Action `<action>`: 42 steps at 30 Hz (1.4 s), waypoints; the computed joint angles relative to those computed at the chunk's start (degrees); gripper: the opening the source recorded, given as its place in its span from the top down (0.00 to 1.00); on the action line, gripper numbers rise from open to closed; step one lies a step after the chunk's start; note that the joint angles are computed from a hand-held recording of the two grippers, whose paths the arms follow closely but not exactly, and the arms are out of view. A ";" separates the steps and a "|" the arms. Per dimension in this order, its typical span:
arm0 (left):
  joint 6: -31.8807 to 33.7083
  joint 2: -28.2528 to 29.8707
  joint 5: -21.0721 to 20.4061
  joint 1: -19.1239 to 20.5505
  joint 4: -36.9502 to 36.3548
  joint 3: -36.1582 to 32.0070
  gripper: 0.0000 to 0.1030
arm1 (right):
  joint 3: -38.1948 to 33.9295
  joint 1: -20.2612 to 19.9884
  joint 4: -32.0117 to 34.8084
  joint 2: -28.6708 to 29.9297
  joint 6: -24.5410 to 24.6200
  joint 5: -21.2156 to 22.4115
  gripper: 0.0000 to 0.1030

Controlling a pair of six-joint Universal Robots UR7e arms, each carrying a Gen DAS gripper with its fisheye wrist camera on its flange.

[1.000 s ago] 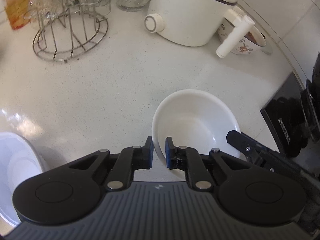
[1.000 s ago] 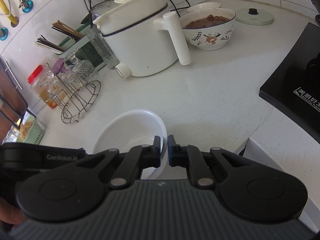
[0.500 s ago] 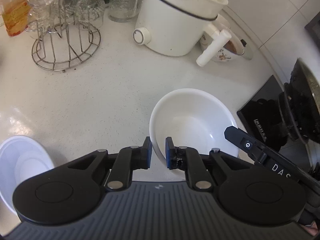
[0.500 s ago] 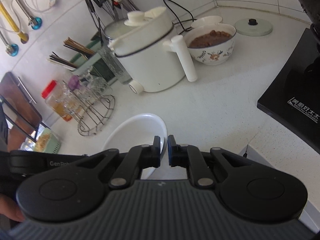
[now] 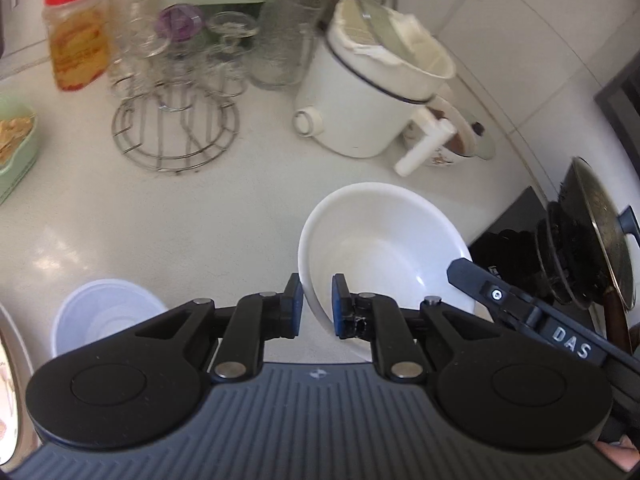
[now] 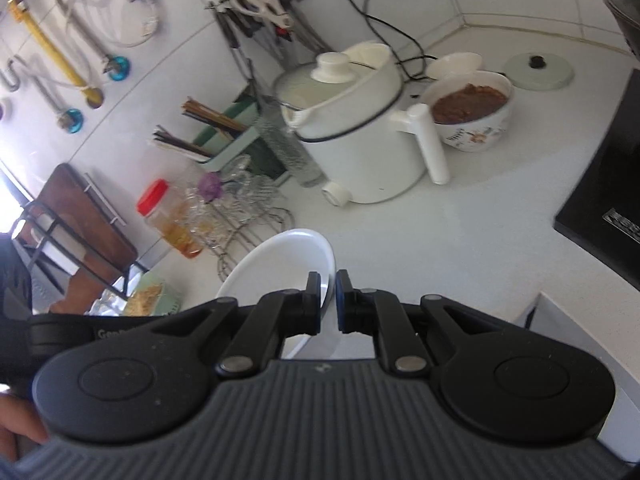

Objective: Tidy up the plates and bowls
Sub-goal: 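Lift the white ceramic bowl with both grippers and carry it to the translucent bowl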

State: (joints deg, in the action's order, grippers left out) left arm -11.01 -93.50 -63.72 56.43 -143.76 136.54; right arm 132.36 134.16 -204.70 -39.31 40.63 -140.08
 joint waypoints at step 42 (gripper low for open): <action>4.04 -17.97 1.86 14.39 7.28 -0.93 0.85 | -18.07 -0.10 19.52 10.14 -9.67 14.60 0.88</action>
